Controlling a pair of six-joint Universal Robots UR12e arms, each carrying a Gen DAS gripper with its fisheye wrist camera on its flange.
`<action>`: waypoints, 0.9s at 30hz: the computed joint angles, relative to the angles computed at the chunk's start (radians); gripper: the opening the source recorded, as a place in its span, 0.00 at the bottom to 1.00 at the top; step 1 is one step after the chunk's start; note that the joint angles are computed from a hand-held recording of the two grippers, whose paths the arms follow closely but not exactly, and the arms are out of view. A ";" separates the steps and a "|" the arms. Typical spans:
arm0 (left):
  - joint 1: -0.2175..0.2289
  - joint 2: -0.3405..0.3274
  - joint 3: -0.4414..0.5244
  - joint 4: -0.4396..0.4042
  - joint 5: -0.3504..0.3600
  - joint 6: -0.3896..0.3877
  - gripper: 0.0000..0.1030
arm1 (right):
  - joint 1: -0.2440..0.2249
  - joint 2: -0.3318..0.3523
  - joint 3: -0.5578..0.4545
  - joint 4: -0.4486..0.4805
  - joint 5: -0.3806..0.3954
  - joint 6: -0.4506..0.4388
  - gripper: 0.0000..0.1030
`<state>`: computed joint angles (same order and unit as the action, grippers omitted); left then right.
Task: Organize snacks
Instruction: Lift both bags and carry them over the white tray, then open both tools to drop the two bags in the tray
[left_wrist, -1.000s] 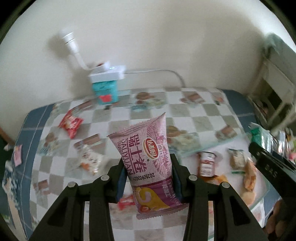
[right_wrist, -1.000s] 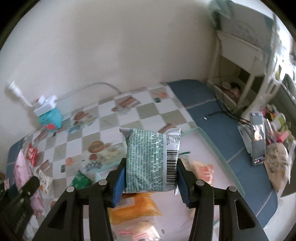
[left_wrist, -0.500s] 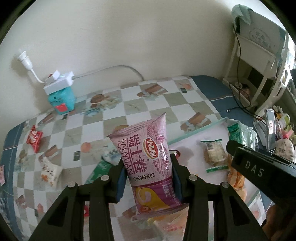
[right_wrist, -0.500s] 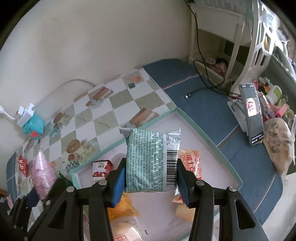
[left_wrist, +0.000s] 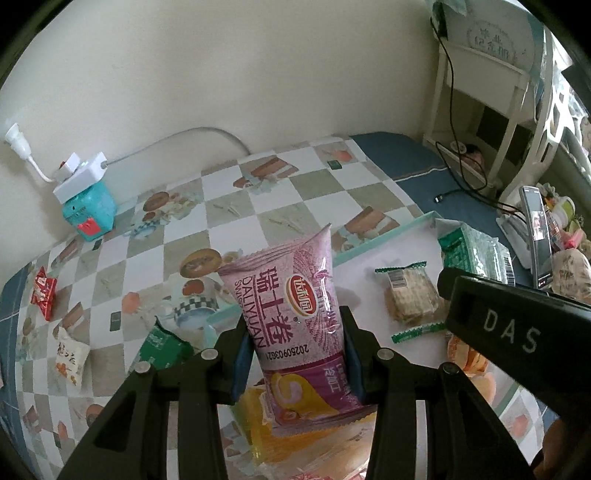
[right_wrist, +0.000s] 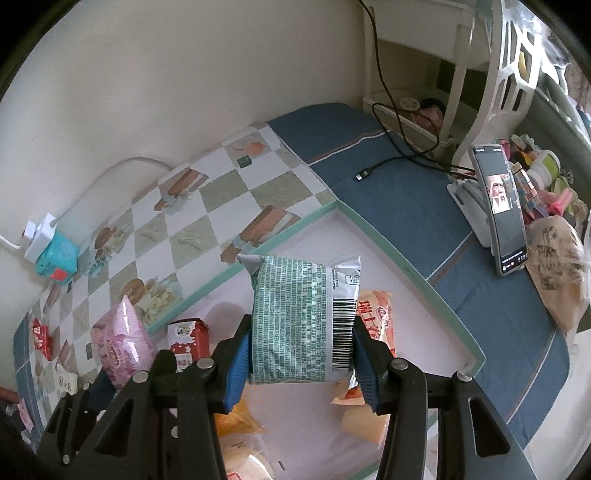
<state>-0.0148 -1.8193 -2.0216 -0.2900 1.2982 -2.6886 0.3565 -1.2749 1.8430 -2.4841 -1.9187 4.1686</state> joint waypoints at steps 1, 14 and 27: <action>0.000 0.000 -0.001 0.001 -0.001 0.000 0.44 | -0.001 -0.001 0.002 0.000 0.003 0.002 0.52; 0.000 0.010 -0.007 0.003 -0.019 0.027 0.61 | -0.003 0.000 -0.002 0.010 0.015 0.007 0.52; 0.032 0.017 0.027 -0.047 0.055 -0.031 0.81 | 0.002 0.003 -0.007 0.007 0.004 0.009 0.77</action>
<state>0.0168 -1.8020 -1.9949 -0.3371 1.3529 -2.7193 0.3583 -1.2719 1.8356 -2.4775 -1.9148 4.1777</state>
